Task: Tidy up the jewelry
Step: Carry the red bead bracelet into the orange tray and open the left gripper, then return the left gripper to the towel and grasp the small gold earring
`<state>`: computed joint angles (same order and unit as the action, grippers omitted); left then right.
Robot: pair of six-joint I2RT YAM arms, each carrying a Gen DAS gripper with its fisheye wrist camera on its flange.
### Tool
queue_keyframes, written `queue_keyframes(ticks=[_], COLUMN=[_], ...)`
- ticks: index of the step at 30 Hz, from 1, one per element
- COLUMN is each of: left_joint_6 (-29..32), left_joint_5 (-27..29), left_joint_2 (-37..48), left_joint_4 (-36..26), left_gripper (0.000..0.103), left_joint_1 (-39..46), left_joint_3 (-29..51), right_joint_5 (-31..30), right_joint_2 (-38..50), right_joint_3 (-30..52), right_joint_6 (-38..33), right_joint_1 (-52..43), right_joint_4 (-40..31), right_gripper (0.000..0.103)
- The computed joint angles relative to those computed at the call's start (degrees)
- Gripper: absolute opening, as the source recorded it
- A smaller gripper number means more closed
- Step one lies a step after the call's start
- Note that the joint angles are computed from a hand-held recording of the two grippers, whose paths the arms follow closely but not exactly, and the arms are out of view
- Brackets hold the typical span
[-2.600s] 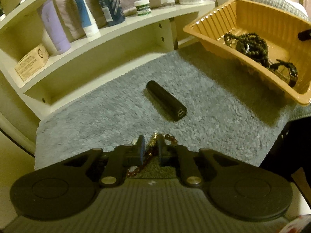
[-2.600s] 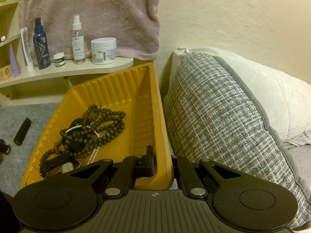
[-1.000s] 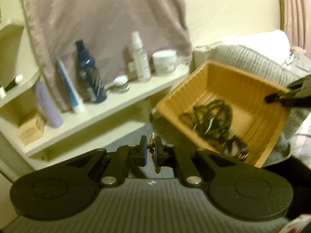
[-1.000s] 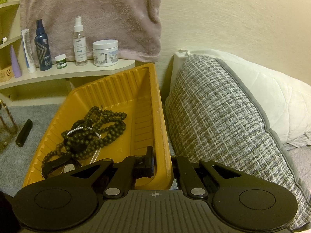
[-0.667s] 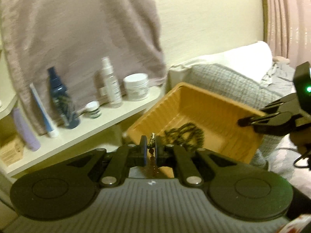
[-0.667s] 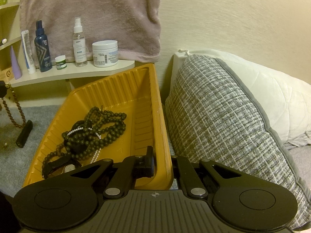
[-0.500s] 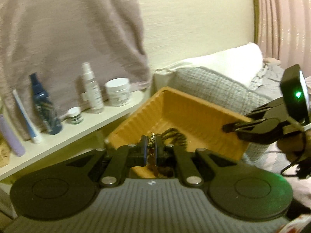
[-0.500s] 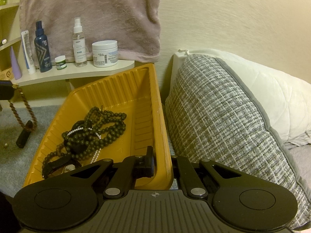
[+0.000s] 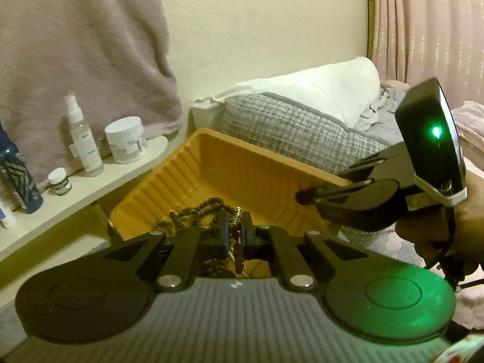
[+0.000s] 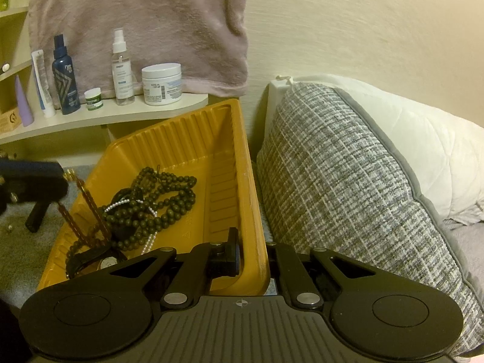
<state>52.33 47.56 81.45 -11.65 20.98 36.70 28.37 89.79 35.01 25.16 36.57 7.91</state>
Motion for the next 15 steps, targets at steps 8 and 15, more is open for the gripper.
queue_keyframes(ticks=[8,15], left_joint_6=[0.15,-0.22], left_joint_5=[-0.87,0.15], left_joint_2=[0.62,1.55], left_joint_4=[0.29,0.84], left_gripper=[0.007,0.02], left_joint_1=[-0.88,4.06], left_joint_3=[-0.93,0.59], right_joint_5=[0.18,0.49], right_joint_2=[0.04,0.19], right_joint_3=[0.12,0.5], right_joint_6=[0.11,0.41], right_joint_1=[0.15,0.55], right_joint_4=[-0.13,-0.53], right_gripper=[0.004,0.004])
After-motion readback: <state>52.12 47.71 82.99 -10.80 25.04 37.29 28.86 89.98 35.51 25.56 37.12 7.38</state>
